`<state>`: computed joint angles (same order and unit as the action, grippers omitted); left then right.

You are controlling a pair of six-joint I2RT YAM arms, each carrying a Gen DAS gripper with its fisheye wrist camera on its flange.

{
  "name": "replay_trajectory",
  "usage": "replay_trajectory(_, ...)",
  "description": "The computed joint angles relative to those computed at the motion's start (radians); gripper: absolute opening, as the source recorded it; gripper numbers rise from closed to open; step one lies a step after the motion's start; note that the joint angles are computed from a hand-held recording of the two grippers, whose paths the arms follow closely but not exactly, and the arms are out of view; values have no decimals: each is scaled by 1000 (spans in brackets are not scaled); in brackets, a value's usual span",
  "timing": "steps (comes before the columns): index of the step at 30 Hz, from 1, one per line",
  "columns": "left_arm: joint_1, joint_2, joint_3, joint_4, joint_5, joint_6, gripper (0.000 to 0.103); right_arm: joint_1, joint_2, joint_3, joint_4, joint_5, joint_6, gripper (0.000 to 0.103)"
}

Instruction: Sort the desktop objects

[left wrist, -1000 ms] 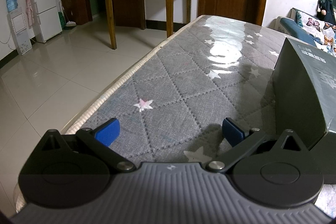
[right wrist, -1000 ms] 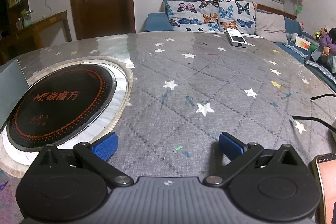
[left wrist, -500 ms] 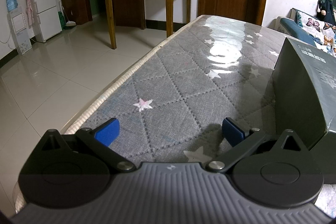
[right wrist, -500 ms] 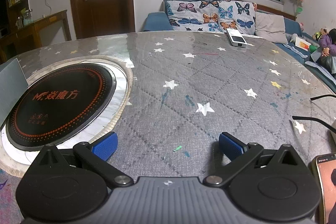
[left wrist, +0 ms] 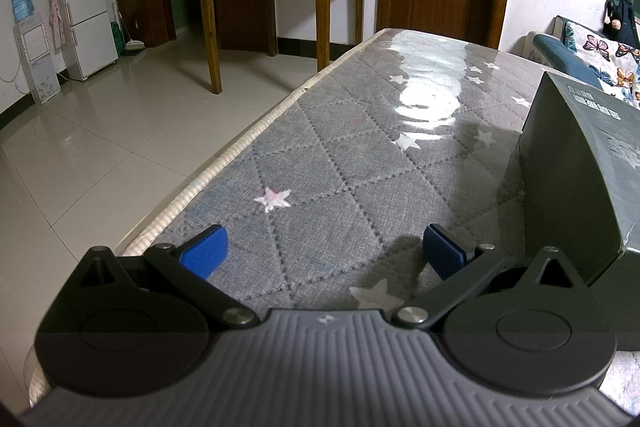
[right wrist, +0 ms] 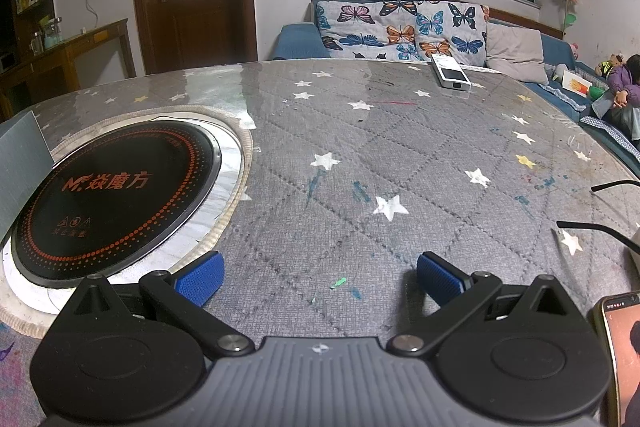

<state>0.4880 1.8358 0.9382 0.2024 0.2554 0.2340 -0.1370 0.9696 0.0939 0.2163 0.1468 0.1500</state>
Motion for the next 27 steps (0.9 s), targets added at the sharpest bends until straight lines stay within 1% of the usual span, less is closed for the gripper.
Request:
replay_trajectory(21, 2, 15, 19, -8, 4, 10, 103, 4, -4, 1, -6, 4, 3, 103)
replay_trajectory(24, -14, 10, 15, -7, -13, -7, 103, 4, -4, 1, -6, 4, 3, 103)
replay_trajectory(27, -39, -4, -2, 6, -71, -57, 103, 5, -4, 1, -7, 4, 4, 103)
